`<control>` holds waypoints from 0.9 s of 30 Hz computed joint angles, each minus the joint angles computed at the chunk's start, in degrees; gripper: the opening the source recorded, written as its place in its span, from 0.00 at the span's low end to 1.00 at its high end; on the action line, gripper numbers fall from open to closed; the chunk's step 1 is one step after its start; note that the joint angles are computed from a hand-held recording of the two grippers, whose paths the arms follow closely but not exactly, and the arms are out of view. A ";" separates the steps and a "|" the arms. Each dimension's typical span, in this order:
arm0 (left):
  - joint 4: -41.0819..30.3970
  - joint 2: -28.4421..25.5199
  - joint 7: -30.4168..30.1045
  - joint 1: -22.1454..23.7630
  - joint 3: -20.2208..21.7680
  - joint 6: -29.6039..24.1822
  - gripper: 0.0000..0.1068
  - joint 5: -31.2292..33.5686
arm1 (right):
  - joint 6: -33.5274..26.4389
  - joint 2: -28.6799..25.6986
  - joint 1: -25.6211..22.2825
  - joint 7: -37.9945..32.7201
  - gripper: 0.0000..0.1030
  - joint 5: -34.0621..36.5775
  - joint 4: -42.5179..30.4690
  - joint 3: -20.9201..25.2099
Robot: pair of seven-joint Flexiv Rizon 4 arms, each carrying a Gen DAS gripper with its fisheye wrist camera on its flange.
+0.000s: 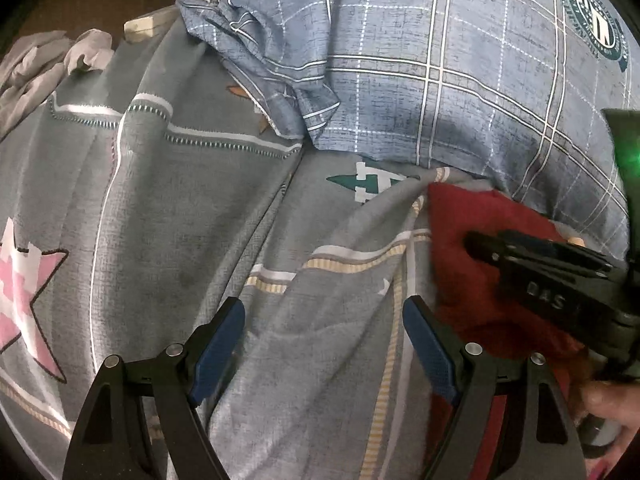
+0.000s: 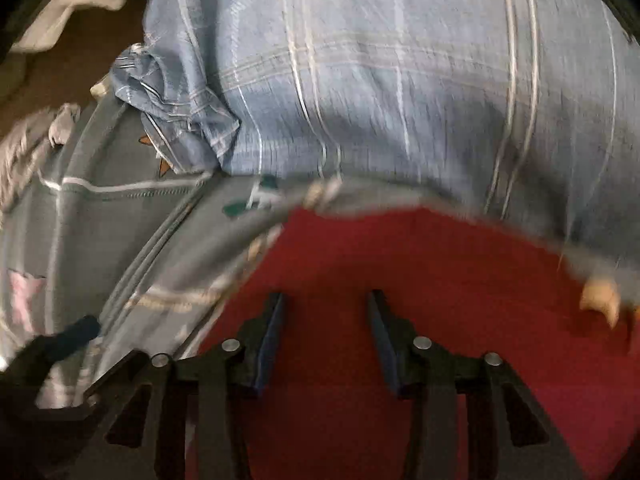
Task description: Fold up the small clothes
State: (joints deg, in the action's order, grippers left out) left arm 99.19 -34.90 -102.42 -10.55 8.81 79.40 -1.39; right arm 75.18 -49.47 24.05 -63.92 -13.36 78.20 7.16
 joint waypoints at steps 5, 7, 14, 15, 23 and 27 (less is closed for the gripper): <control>0.66 0.56 0.63 0.09 -0.46 0.53 0.76 0.18 | 4.12 6.18 -0.03 0.13 0.44 1.20 8.45 -0.02; 0.69 0.64 0.46 -0.39 -0.08 0.51 0.76 0.41 | 7.09 9.16 3.71 3.54 0.44 -0.77 14.08 -5.50; 0.38 0.71 -0.05 -1.70 0.90 0.12 0.76 1.81 | 6.98 10.59 7.20 9.64 0.46 -7.02 19.79 -10.91; 0.28 0.67 -0.22 -1.78 1.01 0.00 0.76 1.87 | 7.12 11.17 6.04 9.31 0.45 -7.03 20.16 -9.26; -0.09 -0.42 1.53 0.60 -2.34 1.30 0.76 -0.34 | 13.92 15.39 7.42 14.98 0.48 -6.36 28.10 -13.02; -0.48 -1.32 5.08 2.59 -5.74 4.28 0.76 -1.71 | 16.74 16.45 11.11 19.64 0.53 -6.41 31.81 -19.35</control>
